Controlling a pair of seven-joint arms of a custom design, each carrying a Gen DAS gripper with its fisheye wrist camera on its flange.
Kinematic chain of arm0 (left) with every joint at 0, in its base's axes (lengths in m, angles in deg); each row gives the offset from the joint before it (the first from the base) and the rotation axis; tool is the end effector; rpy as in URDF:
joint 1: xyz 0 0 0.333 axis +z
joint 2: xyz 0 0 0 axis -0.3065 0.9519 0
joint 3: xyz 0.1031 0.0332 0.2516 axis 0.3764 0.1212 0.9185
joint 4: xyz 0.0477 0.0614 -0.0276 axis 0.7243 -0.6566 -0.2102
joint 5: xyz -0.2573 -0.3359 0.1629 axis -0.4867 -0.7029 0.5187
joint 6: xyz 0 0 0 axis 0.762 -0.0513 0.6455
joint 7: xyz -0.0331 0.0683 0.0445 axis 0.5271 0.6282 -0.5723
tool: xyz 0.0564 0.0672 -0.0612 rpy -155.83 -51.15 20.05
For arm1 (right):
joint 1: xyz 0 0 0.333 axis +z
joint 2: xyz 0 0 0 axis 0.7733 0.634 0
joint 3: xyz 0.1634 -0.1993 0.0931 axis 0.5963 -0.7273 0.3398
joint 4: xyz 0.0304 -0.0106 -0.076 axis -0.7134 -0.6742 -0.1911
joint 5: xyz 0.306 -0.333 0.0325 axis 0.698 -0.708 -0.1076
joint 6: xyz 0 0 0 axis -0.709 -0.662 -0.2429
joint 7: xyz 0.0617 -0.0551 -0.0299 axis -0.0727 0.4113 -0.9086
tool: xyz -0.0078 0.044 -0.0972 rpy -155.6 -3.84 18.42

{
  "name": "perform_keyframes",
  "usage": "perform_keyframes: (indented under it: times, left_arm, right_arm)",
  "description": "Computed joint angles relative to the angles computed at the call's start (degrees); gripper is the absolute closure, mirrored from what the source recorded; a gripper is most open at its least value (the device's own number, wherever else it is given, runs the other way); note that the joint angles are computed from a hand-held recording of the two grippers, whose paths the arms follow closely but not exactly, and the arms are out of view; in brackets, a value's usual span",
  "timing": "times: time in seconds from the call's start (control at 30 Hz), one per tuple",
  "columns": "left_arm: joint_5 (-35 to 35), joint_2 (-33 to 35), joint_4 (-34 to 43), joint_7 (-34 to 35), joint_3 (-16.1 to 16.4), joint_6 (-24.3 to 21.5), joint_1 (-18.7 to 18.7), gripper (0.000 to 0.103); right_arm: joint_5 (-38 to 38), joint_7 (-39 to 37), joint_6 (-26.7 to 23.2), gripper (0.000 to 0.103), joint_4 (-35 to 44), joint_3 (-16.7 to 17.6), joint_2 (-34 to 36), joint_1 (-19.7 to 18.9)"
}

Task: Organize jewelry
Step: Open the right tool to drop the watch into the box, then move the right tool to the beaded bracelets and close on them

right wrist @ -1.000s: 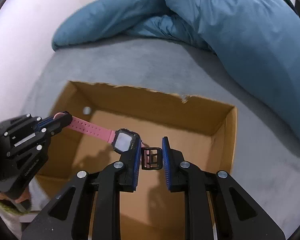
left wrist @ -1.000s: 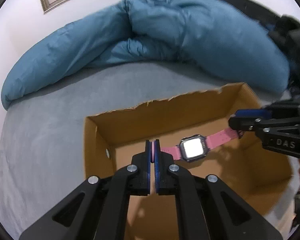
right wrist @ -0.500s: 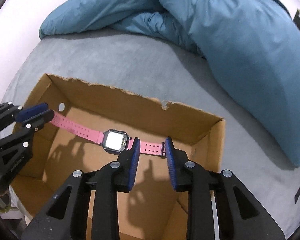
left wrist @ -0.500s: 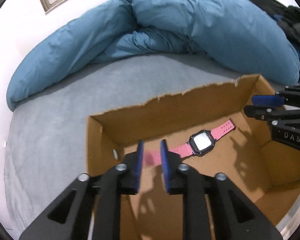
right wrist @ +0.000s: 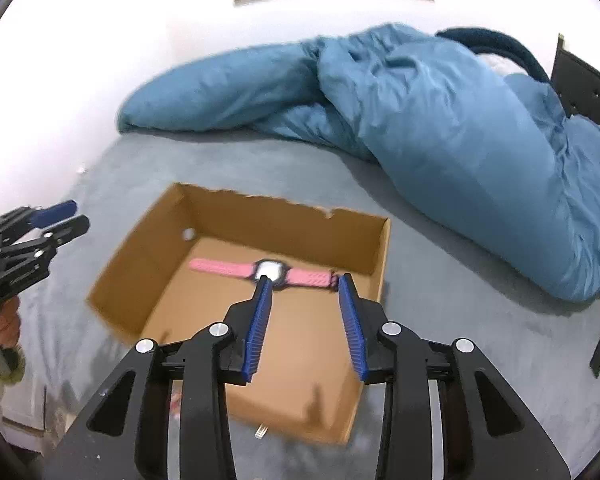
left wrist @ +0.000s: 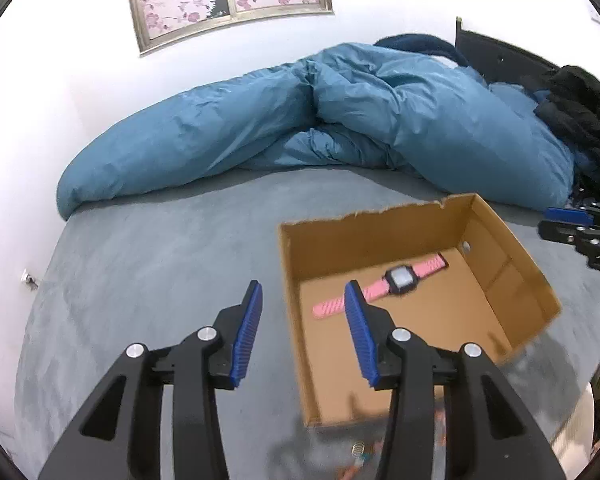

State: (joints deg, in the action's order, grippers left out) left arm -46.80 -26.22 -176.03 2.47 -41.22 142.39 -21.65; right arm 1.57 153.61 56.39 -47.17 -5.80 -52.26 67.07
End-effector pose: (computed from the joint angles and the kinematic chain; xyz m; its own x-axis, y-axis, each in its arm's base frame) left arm 0.6403 -0.1464 0.6315 -0.0245 -0.9958 -0.0885 -0.7206 0.0789 -0.6889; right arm 0.6947 0.2736 0.6158 0.3719 -0.9215 -0.1117 -0.7299 -0.2159 -0.6486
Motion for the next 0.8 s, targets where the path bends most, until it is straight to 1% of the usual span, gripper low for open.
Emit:
perform_keyframes:
  times: [0.03,0.07,0.13,0.2,0.27,0.3,0.43,0.57,0.67,0.8]
  left_arm:
    - [-0.2,-2.3,-2.7,-0.5,0.2,0.9,0.2,0.062]
    - [-1.1,-5.9,-7.0,-1.1,0.4,2.0,0.4,0.062]
    - [-3.7,-11.2,-13.5,-1.3,0.4,4.2,0.9,0.062]
    - [-5.0,-16.2,-19.8,-1.7,-0.1,6.1,1.7,0.062]
    - [-4.9,-20.4,-25.2,-2.4,-1.3,7.8,2.8,0.062]
    - [-5.9,-23.2,-28.9,-1.9,-1.4,9.0,2.6,0.062]
    - [-8.8,-29.3,-37.6,0.2,-2.5,12.1,2.5,0.062]
    - [-12.9,-31.8,-42.5,3.9,-2.5,13.9,0.8,0.062]
    - [-15.0,-32.1,-45.1,6.3,-2.8,15.8,-0.3,0.062]
    - [-13.3,-31.7,-46.7,7.1,-5.6,18.1,1.3,0.062]
  right_arm:
    - [1.2,-0.7,1.9,0.067,-3.7,0.4,-2.5,-0.4]
    - [2.6,-1.4,3.3,0.067,-7.5,0.7,-5.2,-0.7]
    - [7.7,-4.3,6.0,0.067,-15.4,1.4,-10.8,-1.2]
    - [10.3,-5.3,7.4,0.067,-20.5,1.3,-14.4,-0.6]
    - [13.0,-7.0,9.8,0.067,-26.4,1.2,-18.2,0.5]
    - [13.5,-7.4,10.6,0.067,-27.9,1.0,-19.0,1.1]
    - [17.7,-11.9,15.0,0.067,-35.7,0.7,-23.1,4.4]
    - [20.3,-18.1,17.4,0.067,-38.2,0.5,-23.1,7.5]
    - [19.5,-21.0,18.3,0.070,-36.5,1.0,-20.2,8.6]
    - [17.7,-25.2,19.5,0.072,-33.2,2.2,-15.6,8.7]
